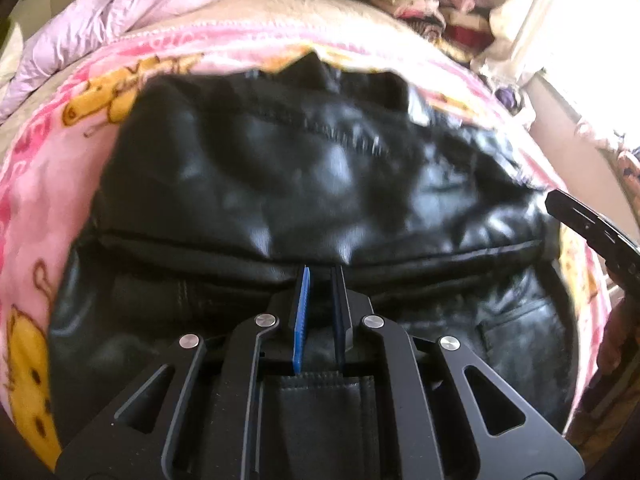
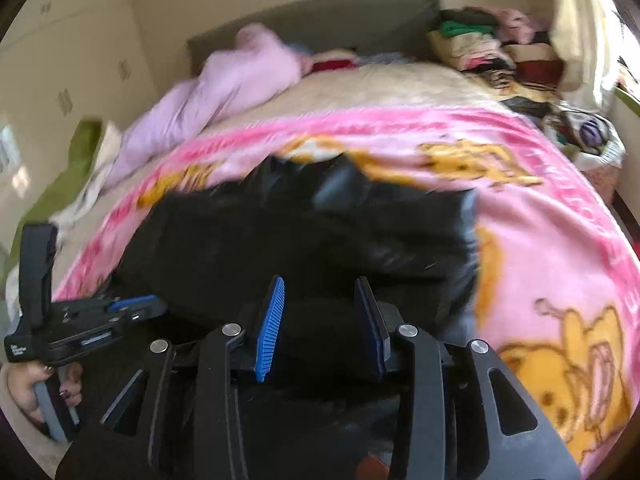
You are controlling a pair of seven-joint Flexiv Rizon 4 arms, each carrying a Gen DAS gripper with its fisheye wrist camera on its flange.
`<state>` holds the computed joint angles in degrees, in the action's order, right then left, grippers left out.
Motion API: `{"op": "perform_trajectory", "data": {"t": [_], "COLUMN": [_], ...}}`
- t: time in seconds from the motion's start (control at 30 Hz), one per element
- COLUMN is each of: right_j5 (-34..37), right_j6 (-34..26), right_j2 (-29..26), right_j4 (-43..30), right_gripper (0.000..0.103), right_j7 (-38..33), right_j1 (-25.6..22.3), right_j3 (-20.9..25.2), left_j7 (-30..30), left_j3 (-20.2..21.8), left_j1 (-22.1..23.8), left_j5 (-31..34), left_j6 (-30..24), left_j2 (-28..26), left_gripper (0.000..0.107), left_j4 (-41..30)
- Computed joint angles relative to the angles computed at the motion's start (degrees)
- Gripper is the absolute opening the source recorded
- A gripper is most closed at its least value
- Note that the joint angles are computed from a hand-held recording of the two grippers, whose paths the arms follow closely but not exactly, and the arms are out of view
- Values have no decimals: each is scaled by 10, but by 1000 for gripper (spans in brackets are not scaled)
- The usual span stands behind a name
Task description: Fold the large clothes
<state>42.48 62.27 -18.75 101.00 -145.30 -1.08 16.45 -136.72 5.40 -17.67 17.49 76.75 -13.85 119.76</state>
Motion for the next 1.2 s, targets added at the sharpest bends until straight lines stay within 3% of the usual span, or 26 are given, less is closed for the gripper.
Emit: {"op": "perform_trajectory", "data": {"t": [0.17,0.3,0.37,0.43,0.5,0.53,0.57,0.63,0.73,0.83,1.2], "right_j5": [-148,-166,-147,-100,-66,-60,-45,-6,32,61,108], "right_j6": [49,56,55,32,27,37,41,17,1,-2,-29], "right_j2": [-23,-45,-37,-27,-11,-3,6,20,35,56,108], "right_j4": [50,49,46,35,37,45,50,48,48,59,81], "right_gripper": [37,37,39,48,70,75,80,82,92,95,97], "right_j7": [128,156,139,98,75,75,68,51,36,21,-6], "right_j1": [69,50,21,-17,-28,-23,-25,-38,-39,-33,-11], "right_j3": [-48,-25,5,38,42,35,35,32,16,0,-54], "left_j7": [15,23,19,24,9,-7,-18,-33,-60,-90,-148], "left_j3": [-10,1,8,4,16,24,26,20,14,4,-46], "left_j1": [15,2,-6,-2,-14,-22,-24,-19,-13,-6,40], "left_j5": [-28,-38,-33,-38,-23,-6,6,19,44,78,122], "left_j6": [41,49,44,52,44,31,23,18,9,-8,-27], "left_j2": [-8,-7,-2,6,15,19,24,33,49,67,123], "left_gripper": [5,5,6,11,30,45,47,51,81,94,94], "left_j4": [24,27,27,35,33,27,24,26,27,24,46]}}
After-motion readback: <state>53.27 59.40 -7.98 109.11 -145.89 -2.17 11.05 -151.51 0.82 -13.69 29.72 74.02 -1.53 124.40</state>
